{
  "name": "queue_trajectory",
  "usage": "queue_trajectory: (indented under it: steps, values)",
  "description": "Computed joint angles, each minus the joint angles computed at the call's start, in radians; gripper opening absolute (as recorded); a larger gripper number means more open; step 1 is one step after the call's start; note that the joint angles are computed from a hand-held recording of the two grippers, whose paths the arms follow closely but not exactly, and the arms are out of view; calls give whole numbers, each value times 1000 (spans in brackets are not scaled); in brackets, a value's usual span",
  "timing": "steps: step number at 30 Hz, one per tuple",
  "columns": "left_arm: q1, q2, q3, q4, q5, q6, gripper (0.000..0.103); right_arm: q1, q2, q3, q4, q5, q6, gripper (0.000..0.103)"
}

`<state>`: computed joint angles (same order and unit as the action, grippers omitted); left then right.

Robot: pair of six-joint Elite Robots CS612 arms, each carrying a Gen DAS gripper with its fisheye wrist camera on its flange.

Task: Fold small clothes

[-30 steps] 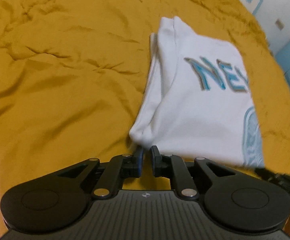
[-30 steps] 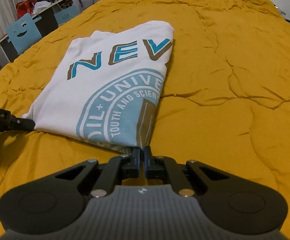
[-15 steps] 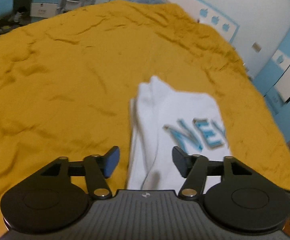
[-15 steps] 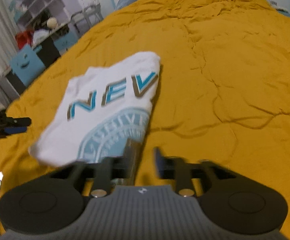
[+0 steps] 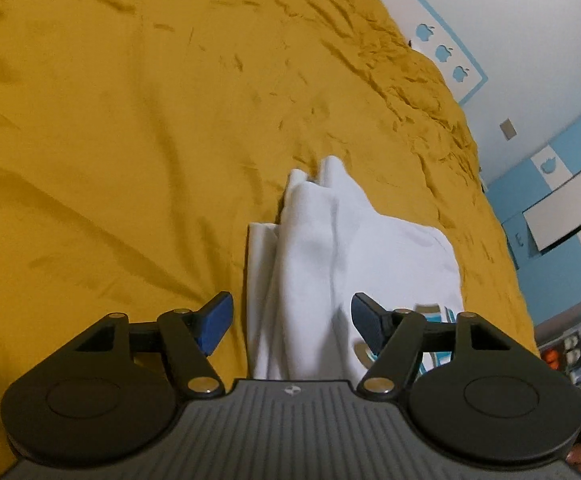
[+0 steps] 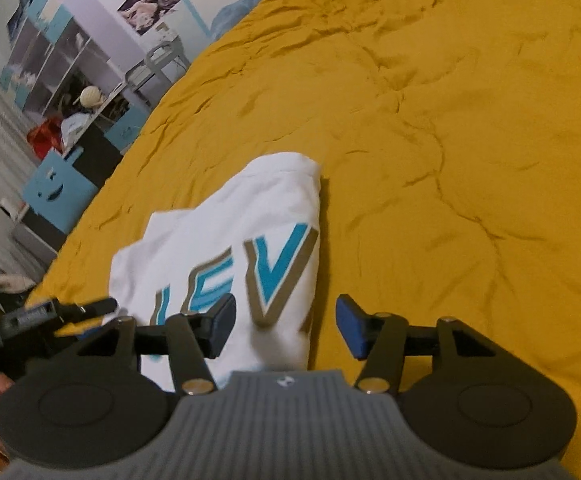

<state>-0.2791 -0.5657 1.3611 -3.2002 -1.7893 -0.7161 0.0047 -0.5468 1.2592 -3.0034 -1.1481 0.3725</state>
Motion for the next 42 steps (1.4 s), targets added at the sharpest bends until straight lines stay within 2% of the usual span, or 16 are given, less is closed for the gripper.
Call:
queue_trajectory:
  steps: [2, 5, 7, 9, 12, 14, 15, 17, 19, 24, 27, 37, 42]
  values:
    - [10, 24, -29, -10, -29, -31, 79, -5, 31, -45, 19, 15, 45, 52]
    - [23, 58, -73, -20, -76, -60, 79, -4, 63, -94, 40, -2, 67, 50]
    - [26, 75, -101, -16, -95, -74, 79, -9, 90, -129, 38, 32, 88, 50]
    - [25, 87, -124, -2, -92, -73, 76, -15, 123, -170, 34, 76, 156, 47]
    - [21, 92, -141, 19, -71, -68, 64, -14, 157, -221, 43, 96, 209, 39]
    - [21, 93, -144, 26, -64, -80, 54, -13, 175, -247, 45, 117, 234, 28]
    - [20, 91, -141, 27, -60, -85, 51, -13, 180, -256, 48, 125, 248, 28]
    - [14, 81, -125, 13, -31, -83, 35, -11, 187, -270, 57, 123, 258, 19]
    - [5, 65, -98, -23, 5, -67, 28, -8, 184, -268, 45, 114, 249, 13]
    - [-20, 12, -21, -125, 75, -13, 21, 3, 141, -215, -35, 76, 179, 9]
    - [-43, -34, 39, -187, 141, 54, 20, 8, 105, -175, -89, 62, 155, 8]
    - [-121, -190, 256, -463, 296, 114, 19, 17, -88, 91, -367, 41, 74, 7]
    - [-167, -261, 342, -549, 345, 136, 19, 13, -193, 239, -504, 38, 54, 6]
